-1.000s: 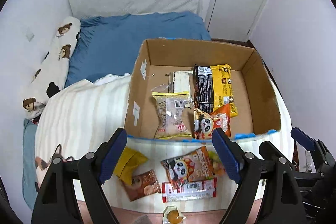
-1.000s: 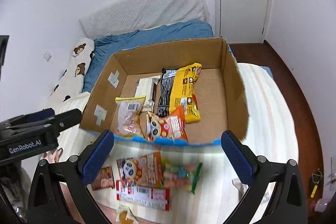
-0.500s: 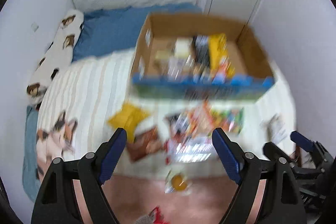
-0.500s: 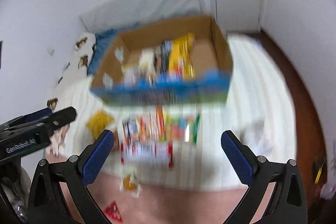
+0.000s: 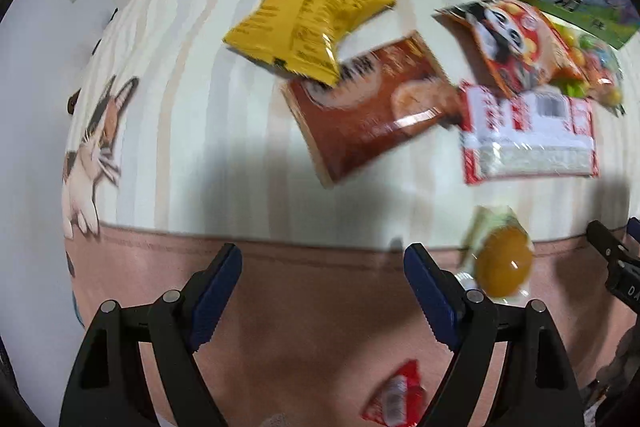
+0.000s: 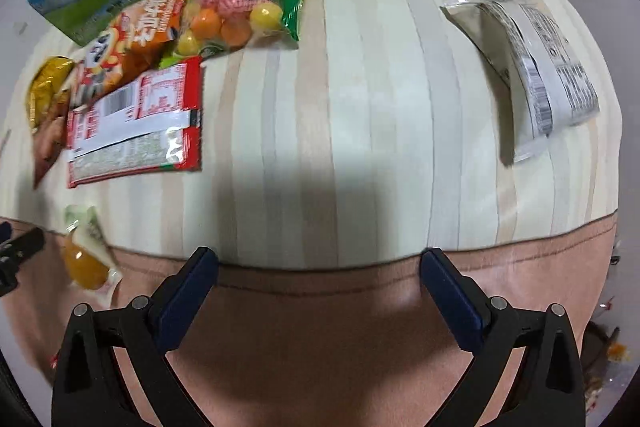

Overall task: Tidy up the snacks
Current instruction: 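Move both tools back toward the remaining snacks, then grasp the brown cake packet with left tool while right tool grasps red-white biscuit pack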

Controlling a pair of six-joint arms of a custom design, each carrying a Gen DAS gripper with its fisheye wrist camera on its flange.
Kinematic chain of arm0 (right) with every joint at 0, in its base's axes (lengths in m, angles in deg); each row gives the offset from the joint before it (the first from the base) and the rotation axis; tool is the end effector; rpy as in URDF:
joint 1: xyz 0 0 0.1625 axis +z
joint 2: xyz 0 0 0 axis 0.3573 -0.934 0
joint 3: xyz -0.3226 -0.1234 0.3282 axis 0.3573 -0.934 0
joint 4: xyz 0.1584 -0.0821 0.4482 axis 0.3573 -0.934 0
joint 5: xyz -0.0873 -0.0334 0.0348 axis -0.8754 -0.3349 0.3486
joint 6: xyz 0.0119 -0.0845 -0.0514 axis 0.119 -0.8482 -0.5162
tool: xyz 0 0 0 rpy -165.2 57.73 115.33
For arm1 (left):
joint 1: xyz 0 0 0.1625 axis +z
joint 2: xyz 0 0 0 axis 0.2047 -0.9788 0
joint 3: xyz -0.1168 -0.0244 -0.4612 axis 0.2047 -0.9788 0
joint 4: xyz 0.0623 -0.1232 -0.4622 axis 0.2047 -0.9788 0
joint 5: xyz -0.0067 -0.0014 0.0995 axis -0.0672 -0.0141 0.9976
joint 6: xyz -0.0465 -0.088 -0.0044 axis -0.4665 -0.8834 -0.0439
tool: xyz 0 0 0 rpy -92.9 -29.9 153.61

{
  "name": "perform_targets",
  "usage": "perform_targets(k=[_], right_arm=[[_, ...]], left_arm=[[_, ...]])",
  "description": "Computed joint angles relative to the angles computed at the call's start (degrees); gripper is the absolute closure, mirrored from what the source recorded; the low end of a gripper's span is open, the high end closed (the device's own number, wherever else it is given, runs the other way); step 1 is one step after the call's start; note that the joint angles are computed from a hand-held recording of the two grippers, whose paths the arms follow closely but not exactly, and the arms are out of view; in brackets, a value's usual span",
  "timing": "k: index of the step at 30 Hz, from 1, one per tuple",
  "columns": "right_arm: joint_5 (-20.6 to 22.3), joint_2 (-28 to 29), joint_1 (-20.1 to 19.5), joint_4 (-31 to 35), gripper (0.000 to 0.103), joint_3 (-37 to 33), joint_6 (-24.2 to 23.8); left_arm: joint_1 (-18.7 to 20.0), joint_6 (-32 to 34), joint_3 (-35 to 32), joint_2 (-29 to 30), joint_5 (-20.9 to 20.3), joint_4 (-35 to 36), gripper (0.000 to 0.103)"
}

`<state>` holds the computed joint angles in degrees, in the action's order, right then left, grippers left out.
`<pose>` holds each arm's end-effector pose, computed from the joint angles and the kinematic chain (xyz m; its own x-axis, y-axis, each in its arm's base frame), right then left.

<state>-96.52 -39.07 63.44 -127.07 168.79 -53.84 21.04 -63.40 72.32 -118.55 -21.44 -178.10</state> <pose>0.0102 -0.6040 0.3975 -0.6370 -0.3864 0.6670 -0.3955 0.9066 0.1475 -0.4521 -0.5078 0.0097 -0.5226 -0.4530 -0.7223 -0.2258 0.8904 -0.3951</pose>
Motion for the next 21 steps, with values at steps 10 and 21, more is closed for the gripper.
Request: perform_targets(k=[10, 21], right_arm=[[5.0, 0.4, 1.5, 11.7, 0.039, -5.2, 6.8], [30.7, 7.0, -2.2, 34.1, 0.042, -16.7, 43.9]], left_arm=[[2.3, 18.5, -9.2, 3.5, 8.5, 10.3, 0.02], [6.5, 39.1, -14.4, 7.8, 4.8, 6.4, 0.02]])
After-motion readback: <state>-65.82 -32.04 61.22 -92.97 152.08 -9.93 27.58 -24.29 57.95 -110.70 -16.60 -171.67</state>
